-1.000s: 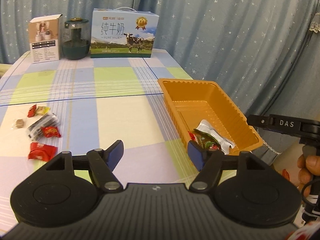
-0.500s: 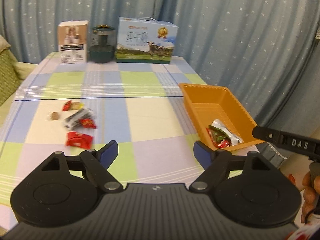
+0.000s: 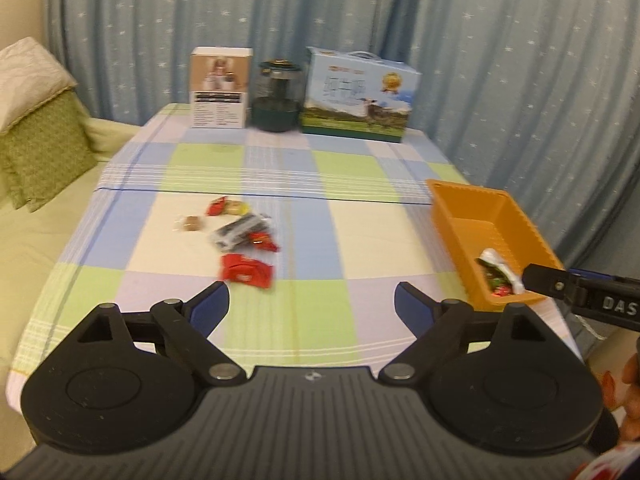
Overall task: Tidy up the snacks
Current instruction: 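Move both open tools back from the tray toward the remaining snacks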
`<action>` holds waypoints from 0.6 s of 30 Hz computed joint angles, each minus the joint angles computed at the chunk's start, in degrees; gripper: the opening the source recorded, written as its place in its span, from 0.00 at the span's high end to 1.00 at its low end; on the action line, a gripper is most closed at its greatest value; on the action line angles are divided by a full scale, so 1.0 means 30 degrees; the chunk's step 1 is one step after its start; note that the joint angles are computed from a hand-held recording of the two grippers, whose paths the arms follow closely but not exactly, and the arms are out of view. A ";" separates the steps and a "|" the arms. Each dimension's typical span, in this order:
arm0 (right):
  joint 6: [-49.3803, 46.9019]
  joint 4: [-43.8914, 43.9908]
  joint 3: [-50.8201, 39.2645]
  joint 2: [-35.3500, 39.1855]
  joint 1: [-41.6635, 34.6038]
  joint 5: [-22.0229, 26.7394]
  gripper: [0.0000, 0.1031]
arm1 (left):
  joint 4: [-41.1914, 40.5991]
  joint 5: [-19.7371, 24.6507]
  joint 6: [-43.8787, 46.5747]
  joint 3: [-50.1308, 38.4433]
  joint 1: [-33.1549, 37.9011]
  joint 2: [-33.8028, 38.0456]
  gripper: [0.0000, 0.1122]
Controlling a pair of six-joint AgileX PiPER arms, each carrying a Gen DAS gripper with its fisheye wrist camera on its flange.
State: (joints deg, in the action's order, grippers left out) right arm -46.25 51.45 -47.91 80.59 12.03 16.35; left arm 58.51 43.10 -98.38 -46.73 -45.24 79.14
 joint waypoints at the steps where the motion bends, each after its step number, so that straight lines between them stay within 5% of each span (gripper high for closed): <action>1: 0.0187 -0.0185 -0.0031 0.0082 0.0265 -0.0094 0.29 | -0.0005 0.0121 -0.0071 0.0154 0.0057 -0.0132 0.21; 9: 0.1049 -0.1153 -0.0437 0.1080 0.2326 -0.0912 0.29 | 0.0461 0.1654 -0.0745 0.1423 0.0148 -0.1267 0.18; 18: 0.1486 -0.1770 -0.1321 0.2526 0.4060 -0.1529 0.29 | 0.0497 0.1472 -0.0712 0.2725 0.1383 -0.2499 0.16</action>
